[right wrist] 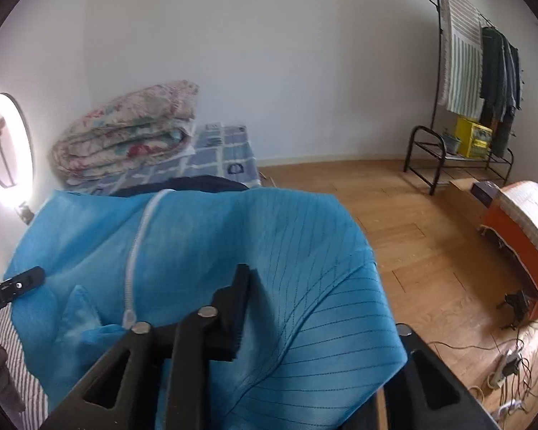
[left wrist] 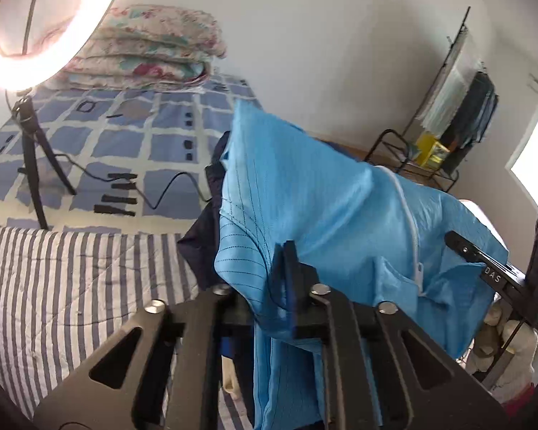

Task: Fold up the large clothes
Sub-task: 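Carry the folded jacket with both grippers onto the dark clothes stack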

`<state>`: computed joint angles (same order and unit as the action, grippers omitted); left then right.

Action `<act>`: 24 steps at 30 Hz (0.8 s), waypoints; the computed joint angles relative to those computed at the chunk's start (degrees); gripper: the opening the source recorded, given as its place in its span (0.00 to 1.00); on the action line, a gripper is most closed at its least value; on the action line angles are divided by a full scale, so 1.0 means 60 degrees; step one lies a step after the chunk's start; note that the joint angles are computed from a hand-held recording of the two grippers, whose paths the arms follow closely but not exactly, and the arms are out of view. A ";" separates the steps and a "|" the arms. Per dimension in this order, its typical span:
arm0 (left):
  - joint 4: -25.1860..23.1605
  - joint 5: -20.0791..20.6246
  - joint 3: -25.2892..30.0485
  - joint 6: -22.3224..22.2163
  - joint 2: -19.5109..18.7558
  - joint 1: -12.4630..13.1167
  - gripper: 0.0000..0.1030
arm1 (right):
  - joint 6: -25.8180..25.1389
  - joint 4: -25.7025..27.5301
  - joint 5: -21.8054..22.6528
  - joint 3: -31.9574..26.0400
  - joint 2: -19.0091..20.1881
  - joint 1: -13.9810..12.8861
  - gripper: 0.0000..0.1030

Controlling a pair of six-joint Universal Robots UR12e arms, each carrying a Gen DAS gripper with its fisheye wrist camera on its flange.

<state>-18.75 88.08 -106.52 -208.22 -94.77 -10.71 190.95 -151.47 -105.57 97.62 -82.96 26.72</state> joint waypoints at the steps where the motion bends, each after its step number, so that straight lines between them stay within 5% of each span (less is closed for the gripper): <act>1: -0.0263 0.0259 0.0052 -0.0004 -0.0031 -0.0052 0.31 | 0.0040 0.0156 -0.0211 -0.0031 0.0039 -0.0010 0.31; 3: -0.0459 0.0727 0.0069 0.0110 -0.0007 -0.0164 0.44 | -0.0220 0.0522 -0.1106 -0.0111 0.0128 0.0113 0.47; 5: -0.0505 0.1071 0.0035 0.0203 0.0046 -0.0227 0.46 | -0.0345 0.0688 -0.2014 -0.0093 0.0084 0.0210 0.50; 9: -0.0783 0.1401 -0.0043 0.0233 0.0179 -0.0289 0.54 | 0.0371 -0.0026 -0.1176 0.0330 -0.0434 -0.0028 0.65; 17: -0.0391 0.1486 -0.0606 0.0572 0.0923 -0.0433 0.54 | 0.0204 -0.0698 -0.0101 0.1215 -0.1221 -0.0146 0.65; 24: -0.0621 0.1479 -0.1183 0.1063 0.2179 -0.0664 0.54 | -0.0209 -0.0573 -0.0088 0.1907 -0.2156 0.0328 0.66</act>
